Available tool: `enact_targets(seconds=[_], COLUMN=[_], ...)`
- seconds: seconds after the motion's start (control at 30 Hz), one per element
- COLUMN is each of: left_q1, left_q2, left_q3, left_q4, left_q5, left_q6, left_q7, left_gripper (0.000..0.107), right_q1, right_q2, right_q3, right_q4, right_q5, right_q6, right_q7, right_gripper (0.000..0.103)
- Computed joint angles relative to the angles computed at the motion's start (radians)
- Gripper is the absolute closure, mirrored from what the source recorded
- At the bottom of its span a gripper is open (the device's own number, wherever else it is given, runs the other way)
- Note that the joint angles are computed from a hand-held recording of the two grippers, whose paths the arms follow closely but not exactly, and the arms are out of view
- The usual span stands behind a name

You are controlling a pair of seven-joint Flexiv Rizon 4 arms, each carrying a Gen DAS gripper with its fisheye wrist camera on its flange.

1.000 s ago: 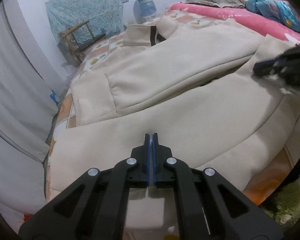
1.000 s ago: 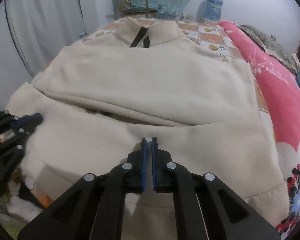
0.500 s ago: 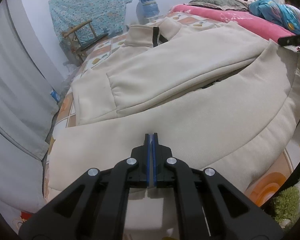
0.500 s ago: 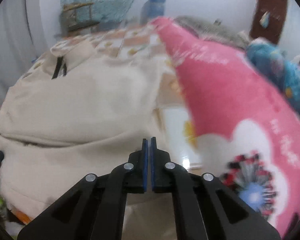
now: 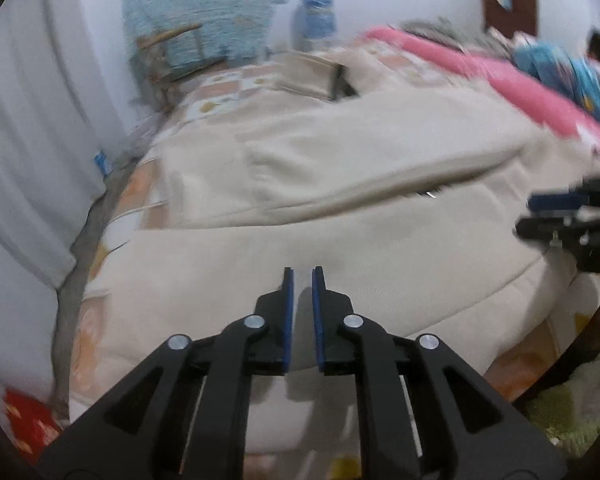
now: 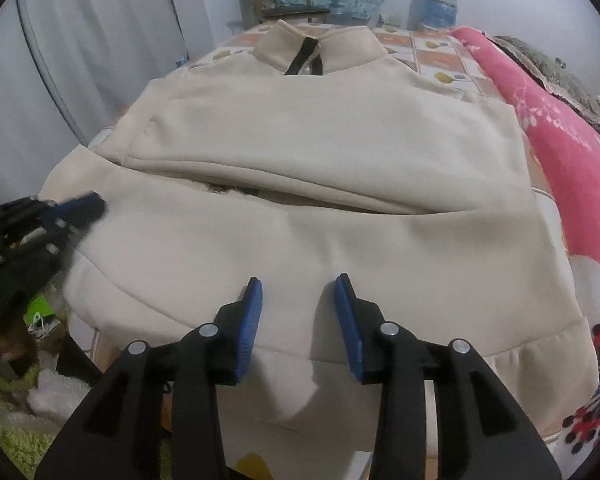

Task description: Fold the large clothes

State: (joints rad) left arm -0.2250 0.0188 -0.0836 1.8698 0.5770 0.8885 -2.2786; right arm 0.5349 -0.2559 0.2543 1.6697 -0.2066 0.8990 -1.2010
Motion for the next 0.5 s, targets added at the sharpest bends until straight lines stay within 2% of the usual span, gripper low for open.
enact_targets(seconds=[0.03,0.1,0.13,0.2,0.27,0.4,0.47,0.5], left_q1=[0.005,0.027,0.042,0.067,0.086,0.126,0.138,0.143], left_q2=[0.024,0.057,0.073,0.103,0.109,0.114,0.113,0.112], left_q3=[0.01,0.025,0.042,0.075,0.083,0.05,0.044,0.043], left_q4=[0.018,0.057,0.093,0.176,0.215,0.226,0.229,0.231], left_q5=[0.012,-0.001,-0.035,-0.118,-0.198,-0.212,-0.219,-0.225], left_q6=[-0.013,-0.036,-0.019,0.115,0.18,0.191,0.2,0.205], left_q7=[-0.041,-0.092,-0.104,-0.1,-0.074,-0.063,-0.054,-0.046], left_gripper=[0.09,0.09,0.09,0.09,0.091,0.09,0.09,0.09], right_q1=[-0.002,-0.005,-0.001,-0.012,-0.023,-0.036,-0.044,-0.071], right_q2=[0.0,0.001,-0.012,-0.007,0.004,0.058,0.078,0.07], right_q3=[0.001,0.004,0.003,0.013,0.009,-0.055,-0.104,-0.093], right_q4=[0.002,0.006,-0.006,-0.014,-0.02,0.05,0.085,0.089], right_q5=[0.005,0.017,0.017,0.051,0.07,-0.047,-0.152,-0.133], right_q6=[0.007,0.018,0.02,0.009,-0.011,0.043,0.009,0.007], right_q7=[-0.002,-0.003,0.001,-0.018,-0.023,0.125,0.261,0.26], right_gripper=[0.066,0.066,0.065,0.065,0.065,0.061,0.061,0.062])
